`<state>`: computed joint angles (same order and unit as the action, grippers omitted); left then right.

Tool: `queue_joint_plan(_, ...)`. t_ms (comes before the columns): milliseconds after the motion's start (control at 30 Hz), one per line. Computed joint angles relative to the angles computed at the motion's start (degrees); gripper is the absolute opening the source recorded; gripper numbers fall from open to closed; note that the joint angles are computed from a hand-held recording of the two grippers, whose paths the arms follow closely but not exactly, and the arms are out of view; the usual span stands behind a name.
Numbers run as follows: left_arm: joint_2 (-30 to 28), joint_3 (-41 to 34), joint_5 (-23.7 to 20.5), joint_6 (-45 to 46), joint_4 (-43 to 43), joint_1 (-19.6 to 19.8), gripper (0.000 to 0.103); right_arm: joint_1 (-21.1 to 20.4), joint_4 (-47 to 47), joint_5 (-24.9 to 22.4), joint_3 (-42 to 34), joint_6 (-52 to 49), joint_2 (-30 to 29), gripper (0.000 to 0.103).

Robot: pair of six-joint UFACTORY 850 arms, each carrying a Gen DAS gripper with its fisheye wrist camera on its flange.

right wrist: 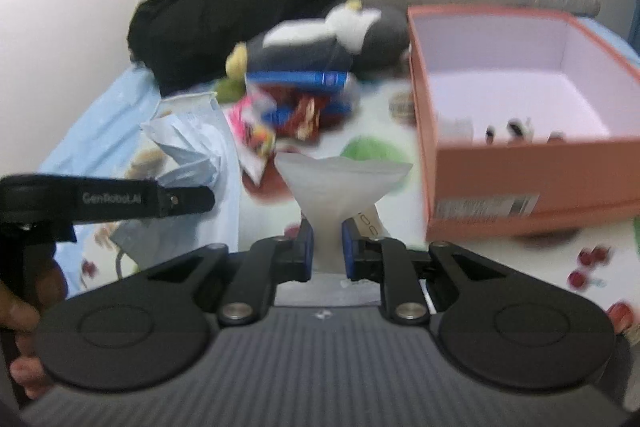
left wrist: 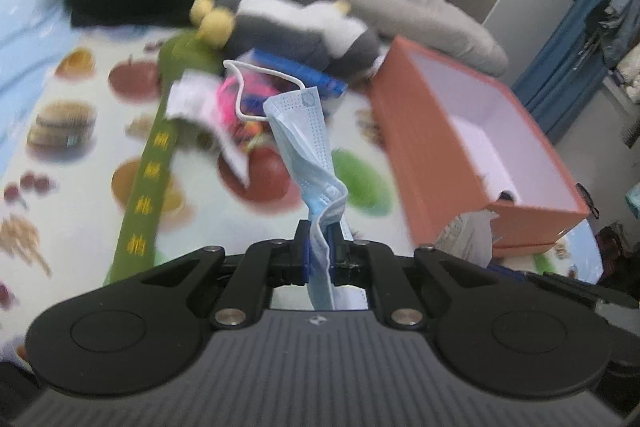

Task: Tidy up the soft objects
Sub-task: 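Lift the mask and food bag with both grippers toward the pink box, then open both grippers over the box to drop the mask and bag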

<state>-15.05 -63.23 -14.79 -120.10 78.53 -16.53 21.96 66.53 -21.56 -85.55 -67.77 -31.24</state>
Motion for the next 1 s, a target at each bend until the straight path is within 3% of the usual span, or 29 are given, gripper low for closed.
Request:
queue_joint_plan(267, -0.42, -7.89, -2.05, 8.81, -3.29, -1.30, 0.010, -2.19, 4.10, -1.22, -5.24, -3.03, 0.69, 0.018)
queue_joint_plan(533, -5.93, -20.36, -1.80, 20.81, -10.41, -2.05, 0.010, -4.89, 6.59, -1.17, -12.46, -4.90, -1.03, 0.018)
queue_joint_plan(700, -12.65, -31.57, -1.91, 38.62, -25.29, -2.18, 0.010, -6.93, 3.31, -0.70, -18.78, -0.10, -4.49, 0.018)
queue_joint_plan(800, -18.35, -40.01, -2.70, 54.48, -40.04, -1.54, 0.010, -8.13, -4.86, -1.06, -24.55, 9.05, -8.35, 0.018)
queue_joint_plan(900, -25.18, -49.43, -5.35, 69.17, -54.07, -0.66, 0.010, -8.96, -16.20, -2.64, -32.05, 21.23, -13.61, 0.018)
queue_joint_plan(1000, -33.71, -61.59, -10.95, 80.86, -65.70, 0.27, 0.010, -9.75, -26.94, -6.13, -40.93, 32.58, -20.00, 0.018)
